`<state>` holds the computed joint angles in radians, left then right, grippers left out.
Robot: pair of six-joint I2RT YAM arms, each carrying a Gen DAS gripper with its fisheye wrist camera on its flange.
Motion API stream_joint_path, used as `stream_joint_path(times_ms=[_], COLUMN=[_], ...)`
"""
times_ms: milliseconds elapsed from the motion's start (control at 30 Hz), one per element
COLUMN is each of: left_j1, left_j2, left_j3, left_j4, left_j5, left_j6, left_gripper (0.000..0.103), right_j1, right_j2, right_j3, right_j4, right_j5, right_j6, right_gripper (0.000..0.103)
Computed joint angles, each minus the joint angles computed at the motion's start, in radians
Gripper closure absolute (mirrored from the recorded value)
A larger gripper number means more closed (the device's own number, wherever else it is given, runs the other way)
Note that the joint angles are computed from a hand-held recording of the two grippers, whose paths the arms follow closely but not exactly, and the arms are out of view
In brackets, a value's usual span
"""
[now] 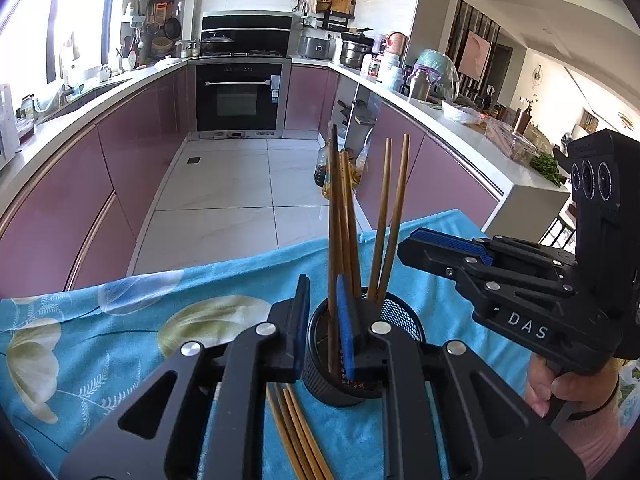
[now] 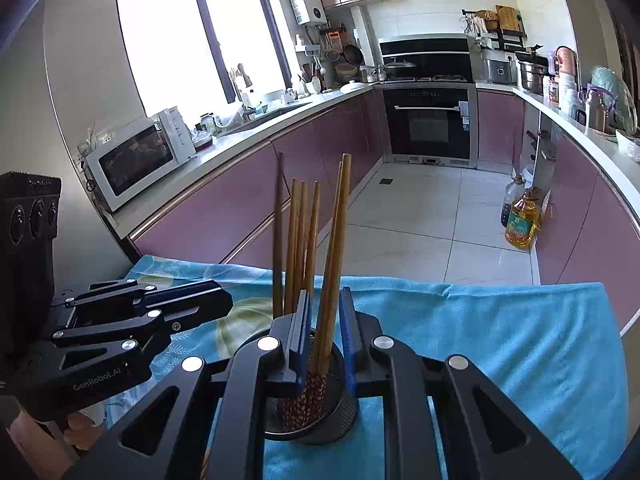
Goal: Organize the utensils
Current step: 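Lower the chopsticks into the mesh cup and open both grippers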
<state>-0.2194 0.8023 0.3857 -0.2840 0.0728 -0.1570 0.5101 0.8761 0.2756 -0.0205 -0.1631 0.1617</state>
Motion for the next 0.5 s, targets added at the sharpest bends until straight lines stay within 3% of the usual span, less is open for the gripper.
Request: stream_joint_path(times_ms=[133, 267, 333, 500], left_j1=[0.066, 0.153, 0.203, 0.304], left_j2=[-0.089, -0.222, -0.308, -0.517], left_j3=[-0.045, -0.095, -0.114, -0.169], left_j4=[-0.023, -0.089, -0.152, -0.333], left_j5=[0.055, 0.121, 0.160, 0.215], left_j6=[0.012, 0.041, 0.071, 0.162], left_gripper=[0.077, 0.075, 0.069, 0.068], right_j1=[-0.002, -0.001, 0.002, 0.106], right_j2=[-0.035, -0.137, -0.242, -0.579], right_j3=[-0.017, -0.045, -0.065, -0.083], right_j4=[-0.006, -0.055, -0.110, -0.355], right_j5=[0.000, 0.010, 0.009, 0.069], right_j6=[0.008, 0.011, 0.013, 0.037], right_gripper=[0.089, 0.087, 0.075, 0.072])
